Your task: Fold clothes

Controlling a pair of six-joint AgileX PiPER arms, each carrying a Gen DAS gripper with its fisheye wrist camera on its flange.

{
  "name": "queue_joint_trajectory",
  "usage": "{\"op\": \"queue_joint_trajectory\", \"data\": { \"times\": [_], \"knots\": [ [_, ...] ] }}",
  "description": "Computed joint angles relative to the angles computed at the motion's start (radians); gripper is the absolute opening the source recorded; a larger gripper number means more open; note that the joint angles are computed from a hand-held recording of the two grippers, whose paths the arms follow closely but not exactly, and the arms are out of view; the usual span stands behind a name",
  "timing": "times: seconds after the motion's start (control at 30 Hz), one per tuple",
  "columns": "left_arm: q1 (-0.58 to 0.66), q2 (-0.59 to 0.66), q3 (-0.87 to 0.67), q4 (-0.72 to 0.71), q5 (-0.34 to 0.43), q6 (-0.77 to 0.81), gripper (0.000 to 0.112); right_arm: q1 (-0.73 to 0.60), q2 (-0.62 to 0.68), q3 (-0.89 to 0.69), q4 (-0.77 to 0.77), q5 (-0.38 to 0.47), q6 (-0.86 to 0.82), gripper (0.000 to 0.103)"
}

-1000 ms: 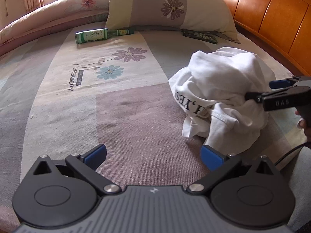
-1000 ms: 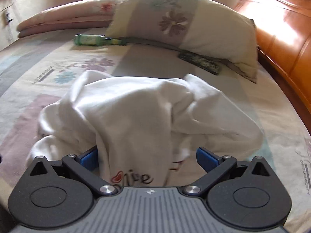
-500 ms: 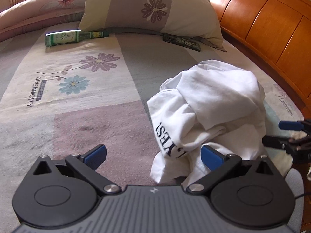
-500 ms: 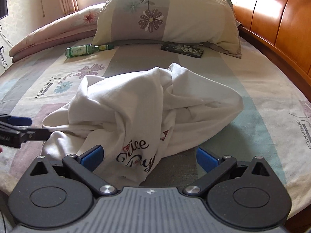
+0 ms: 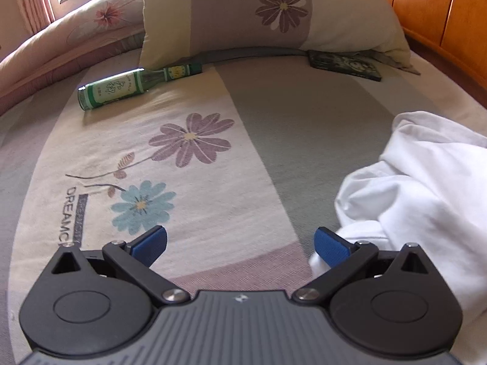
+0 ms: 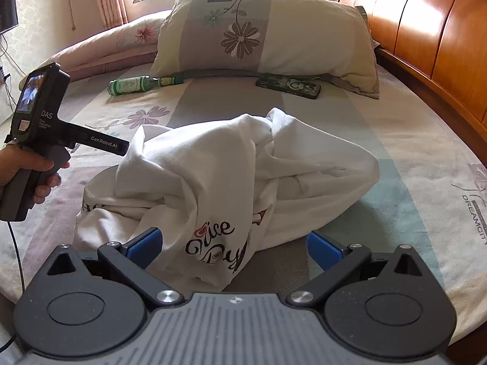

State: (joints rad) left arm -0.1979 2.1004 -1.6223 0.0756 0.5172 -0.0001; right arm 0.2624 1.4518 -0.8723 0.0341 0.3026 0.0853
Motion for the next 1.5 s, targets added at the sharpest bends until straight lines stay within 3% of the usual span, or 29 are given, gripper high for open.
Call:
{"op": "queue_joint_trajectory", "data": {
  "times": [0.2, 0.3, 0.37, 0.47, 0.53, 0.7, 0.8, 1.0, 1.1, 1.23, 1.33, 1.5],
  "knots": [
    [0.069, -0.122, 0.117, -0.379, 0.035, 0.348, 0.102, 0.003, 0.027, -0.009, 0.106, 0.004, -0.115, 0.103],
    [0.101, -0.217, 0.232, -0.624, 0.106, 0.597, 0.102, 0.01, 0.025, 0.004, 0.123, 0.001, -0.116, 0.103],
    [0.105, -0.242, 0.27, -0.697, 0.152, 0.672, 0.102, 0.009, 0.022, 0.017, 0.156, 0.002, -0.128, 0.103],
    [0.078, -0.235, 0.281, -0.667, 0.162, 0.647, 0.102, 0.015, 0.018, 0.037, 0.159, 0.001, -0.102, 0.103],
    [0.054, -0.18, 0.235, -0.548, 0.148, 0.512, 0.102, 0.026, 0.01, 0.05, 0.124, 0.003, -0.054, 0.103],
    [0.054, -0.009, 0.045, -0.245, 0.214, 0.202, 0.103, 0.02, -0.038, 0.096, 0.09, 0.005, -0.013, 0.103],
    [0.055, 0.023, -0.02, -0.062, 0.201, 0.074, 0.103, 0.005, -0.051, 0.111, 0.033, 0.004, 0.041, 0.103],
    [0.041, 0.049, -0.167, 0.288, 0.166, -0.146, 0.103, -0.022, -0.033, 0.113, 0.111, -0.002, -0.035, 0.103],
    [0.035, 0.077, -0.251, 0.365, 0.172, -0.199, 0.103, -0.007, -0.031, 0.115, 0.116, -0.004, -0.04, 0.103],
    [0.037, 0.076, -0.26, 0.259, 0.19, -0.089, 0.102, 0.011, -0.033, 0.115, 0.115, 0.001, -0.033, 0.103],
    [0.044, -0.003, -0.104, 0.172, 0.116, -0.023, 0.102, 0.02, -0.042, 0.114, 0.117, 0.008, -0.038, 0.103],
    [0.1, -0.189, 0.196, -0.124, 0.01, 0.199, 0.102, 0.026, -0.052, 0.11, 0.159, 0.015, -0.086, 0.103]
  ]
}}
